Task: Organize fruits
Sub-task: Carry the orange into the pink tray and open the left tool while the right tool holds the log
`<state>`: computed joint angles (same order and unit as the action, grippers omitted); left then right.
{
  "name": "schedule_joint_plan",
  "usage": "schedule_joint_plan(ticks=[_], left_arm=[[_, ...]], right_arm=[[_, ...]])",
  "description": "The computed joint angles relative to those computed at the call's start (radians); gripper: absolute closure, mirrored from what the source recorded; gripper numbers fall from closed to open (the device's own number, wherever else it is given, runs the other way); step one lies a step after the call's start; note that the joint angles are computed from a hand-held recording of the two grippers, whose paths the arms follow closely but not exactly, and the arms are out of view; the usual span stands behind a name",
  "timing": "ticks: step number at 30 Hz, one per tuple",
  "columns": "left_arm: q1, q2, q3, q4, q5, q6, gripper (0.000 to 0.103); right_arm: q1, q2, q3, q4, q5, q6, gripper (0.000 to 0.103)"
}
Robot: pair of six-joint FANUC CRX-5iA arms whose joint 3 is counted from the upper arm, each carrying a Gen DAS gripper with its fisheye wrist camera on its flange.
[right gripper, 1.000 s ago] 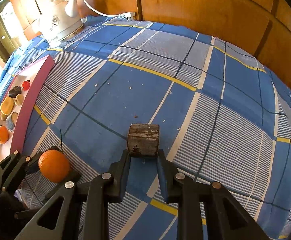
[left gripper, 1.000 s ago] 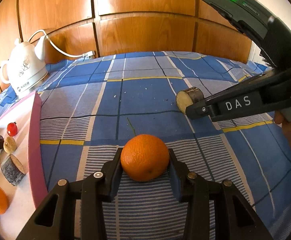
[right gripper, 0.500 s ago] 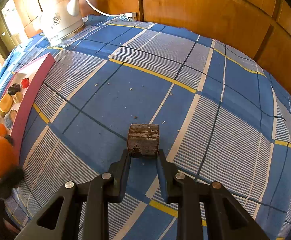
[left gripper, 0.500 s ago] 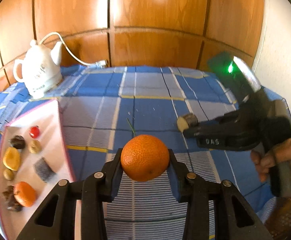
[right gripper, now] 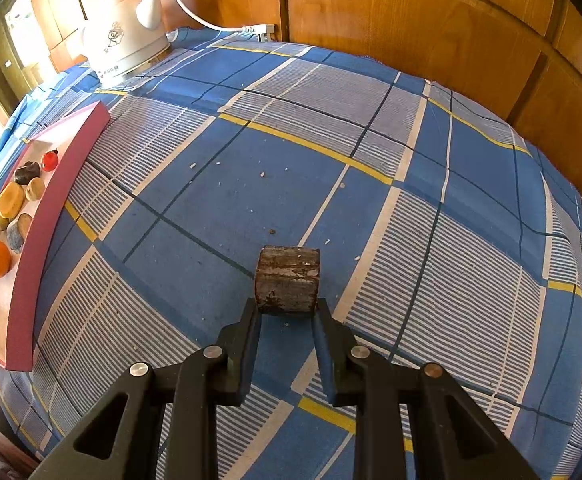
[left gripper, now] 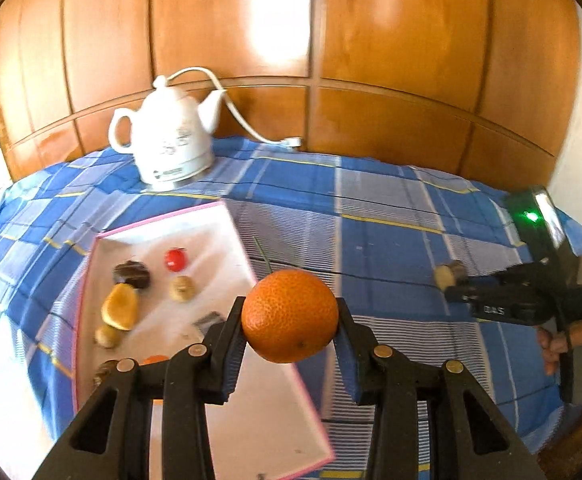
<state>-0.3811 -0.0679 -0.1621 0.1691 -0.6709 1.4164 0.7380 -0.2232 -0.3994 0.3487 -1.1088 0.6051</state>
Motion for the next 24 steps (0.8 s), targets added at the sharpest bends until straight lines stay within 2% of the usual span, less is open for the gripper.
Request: schedule_joint_plan(ticks=[16, 19, 24], left_arm=[[0.068, -0.006, -0.008, -0.020, -0.030, 0.065, 0.062], [0.088, 0.002, -0.011, 0.008, -0.041, 0.054, 0.062], [0.162, 0.030, -0.023, 0.137, -0.075, 0.025, 0.062]], right_arm=[[0.002, -0.002, -0.004, 0.001, 0.000, -0.003, 0.077], [0.002, -0.003, -0.004, 0.000, 0.000, -0.002, 0.077], [0.001, -0.001, -0.002, -0.001, -0.001, 0.000, 0.077]])
